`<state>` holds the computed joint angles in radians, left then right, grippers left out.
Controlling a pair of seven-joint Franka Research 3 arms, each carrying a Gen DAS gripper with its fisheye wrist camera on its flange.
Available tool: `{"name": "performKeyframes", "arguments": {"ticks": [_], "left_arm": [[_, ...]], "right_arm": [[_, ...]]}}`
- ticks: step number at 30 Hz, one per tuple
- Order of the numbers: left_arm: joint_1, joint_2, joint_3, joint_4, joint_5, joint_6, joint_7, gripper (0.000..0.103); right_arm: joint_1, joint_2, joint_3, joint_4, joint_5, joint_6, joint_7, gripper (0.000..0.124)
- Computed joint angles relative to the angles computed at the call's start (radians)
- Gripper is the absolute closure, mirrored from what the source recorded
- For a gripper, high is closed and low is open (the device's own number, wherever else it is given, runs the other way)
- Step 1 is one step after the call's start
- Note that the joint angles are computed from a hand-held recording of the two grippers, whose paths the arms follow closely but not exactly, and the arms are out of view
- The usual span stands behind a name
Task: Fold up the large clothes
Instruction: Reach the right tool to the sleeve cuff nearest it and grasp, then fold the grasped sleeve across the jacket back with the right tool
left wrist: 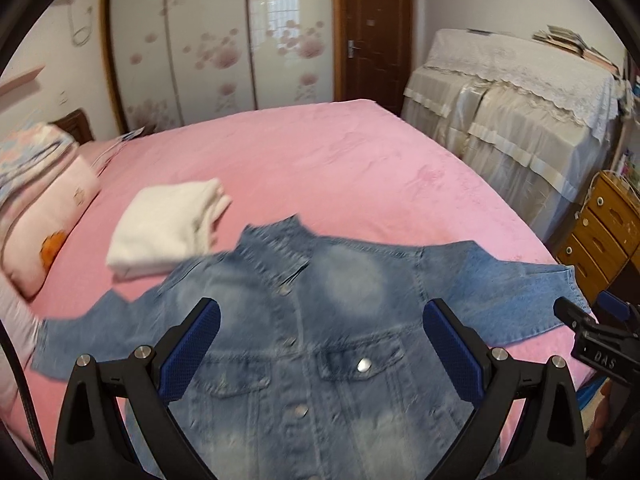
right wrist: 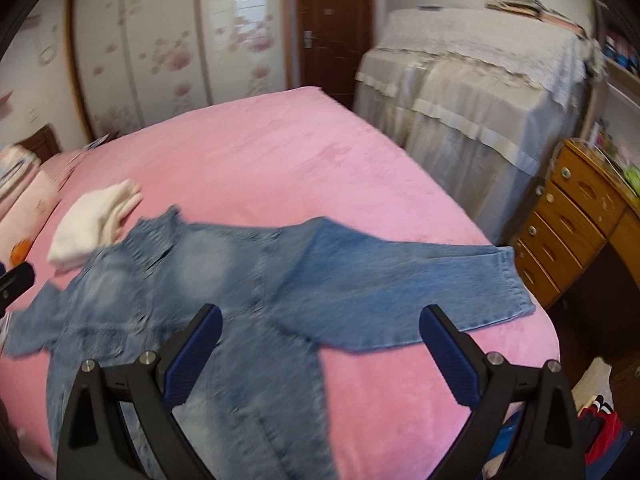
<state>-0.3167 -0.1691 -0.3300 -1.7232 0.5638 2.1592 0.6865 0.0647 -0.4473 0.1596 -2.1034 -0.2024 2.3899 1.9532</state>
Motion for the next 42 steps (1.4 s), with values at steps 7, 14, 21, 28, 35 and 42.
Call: {"name": "performKeyframes", "arguments": {"ticks": [7, 14, 21, 28, 35, 42], "left_arm": [[-0.047, 0.261, 0.018, 0.210, 0.016, 0.052, 0.014, 0.002], [-0.160, 0.532, 0.087, 0.454, 0.036, 0.024, 0.053, 0.002], [-0.256, 0.751, 0.148, 0.689, -0.004, -0.006, 0.100, 0.002], [-0.325, 0.948, 0.193, 0.971, -0.092, -0.098, 0.168, 0.002], [-0.293, 0.770, 0.195, 0.721, -0.112, -0.005, 0.147, 0.002], [-0.155, 0.421, 0.154, 0.259, -0.111, 0.147, 0.014, 0.002]], "right_arm": [[-0.090, 0.118, -0.047, 0.031, -0.061, -0.007, 0.140, 0.024], [-0.164, 0.194, -0.125, 0.001, -0.100, 0.012, 0.328, 0.025], [-0.201, 0.216, -0.212, -0.087, 0.038, 0.144, 0.365, 0.036], [-0.214, 0.274, -0.234, -0.109, 0.160, 0.231, 0.349, 0.052], [-0.202, 0.285, -0.243, -0.096, 0.225, 0.335, 0.260, 0.116], [-0.085, 0.153, -0.140, -0.063, 0.187, 0.459, 0.044, 0.116]]}}
